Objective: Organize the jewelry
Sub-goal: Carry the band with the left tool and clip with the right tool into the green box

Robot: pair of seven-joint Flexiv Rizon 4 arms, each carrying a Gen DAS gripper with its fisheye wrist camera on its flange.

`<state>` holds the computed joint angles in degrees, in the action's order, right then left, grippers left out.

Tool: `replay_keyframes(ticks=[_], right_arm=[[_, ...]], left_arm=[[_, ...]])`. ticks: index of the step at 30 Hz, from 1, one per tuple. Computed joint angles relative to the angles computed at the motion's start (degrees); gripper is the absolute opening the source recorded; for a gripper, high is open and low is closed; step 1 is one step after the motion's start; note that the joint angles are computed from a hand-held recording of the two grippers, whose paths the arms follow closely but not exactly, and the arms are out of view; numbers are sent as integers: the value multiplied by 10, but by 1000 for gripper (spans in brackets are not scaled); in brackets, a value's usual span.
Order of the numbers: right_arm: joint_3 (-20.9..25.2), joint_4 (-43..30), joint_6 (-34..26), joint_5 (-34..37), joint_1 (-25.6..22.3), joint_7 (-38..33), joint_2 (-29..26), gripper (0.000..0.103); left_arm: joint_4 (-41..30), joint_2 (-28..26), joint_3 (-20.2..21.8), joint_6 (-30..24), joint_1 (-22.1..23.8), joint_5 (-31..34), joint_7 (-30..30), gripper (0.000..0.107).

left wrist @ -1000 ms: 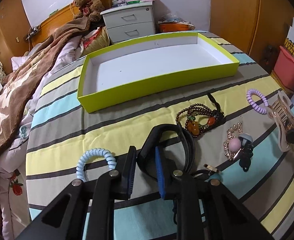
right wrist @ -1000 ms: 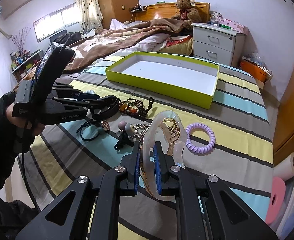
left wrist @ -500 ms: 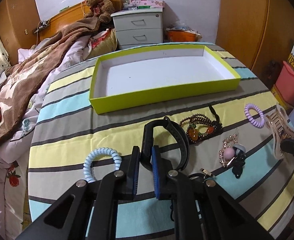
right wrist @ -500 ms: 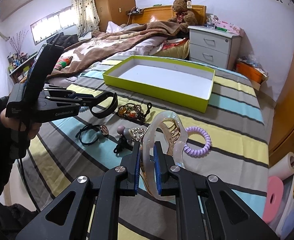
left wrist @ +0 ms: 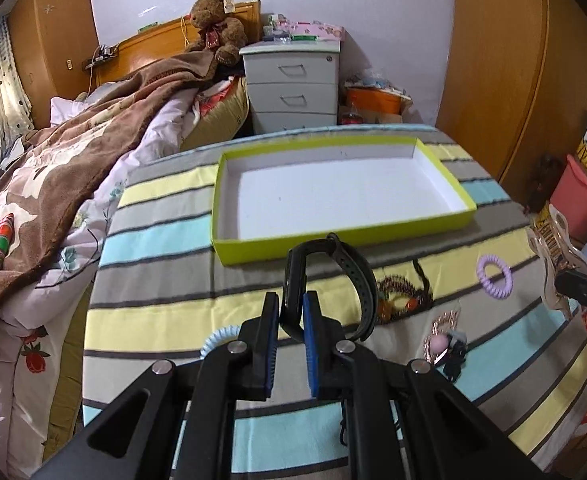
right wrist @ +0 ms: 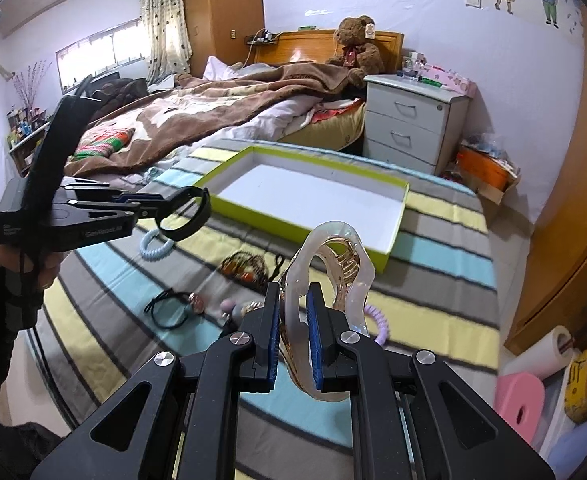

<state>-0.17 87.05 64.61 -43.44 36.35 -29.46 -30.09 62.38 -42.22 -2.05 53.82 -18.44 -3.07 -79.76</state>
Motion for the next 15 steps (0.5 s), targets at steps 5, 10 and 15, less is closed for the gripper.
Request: replay_keyframes(ticks=[5,10,15], right_arm=[[2,-45,-29,21,-8,-28,-18,13],[8,-100,-57,58,-18,-69,-46,13],[15,-184,-99,107,-29,-123,-94,13]], left_arm=[[-46,-21,-2,-20,2,-9,-3,13],[-112,-57,-3,-46,2,-15,-4,13],[-228,-120,1,-100,0,-21,-11,13]])
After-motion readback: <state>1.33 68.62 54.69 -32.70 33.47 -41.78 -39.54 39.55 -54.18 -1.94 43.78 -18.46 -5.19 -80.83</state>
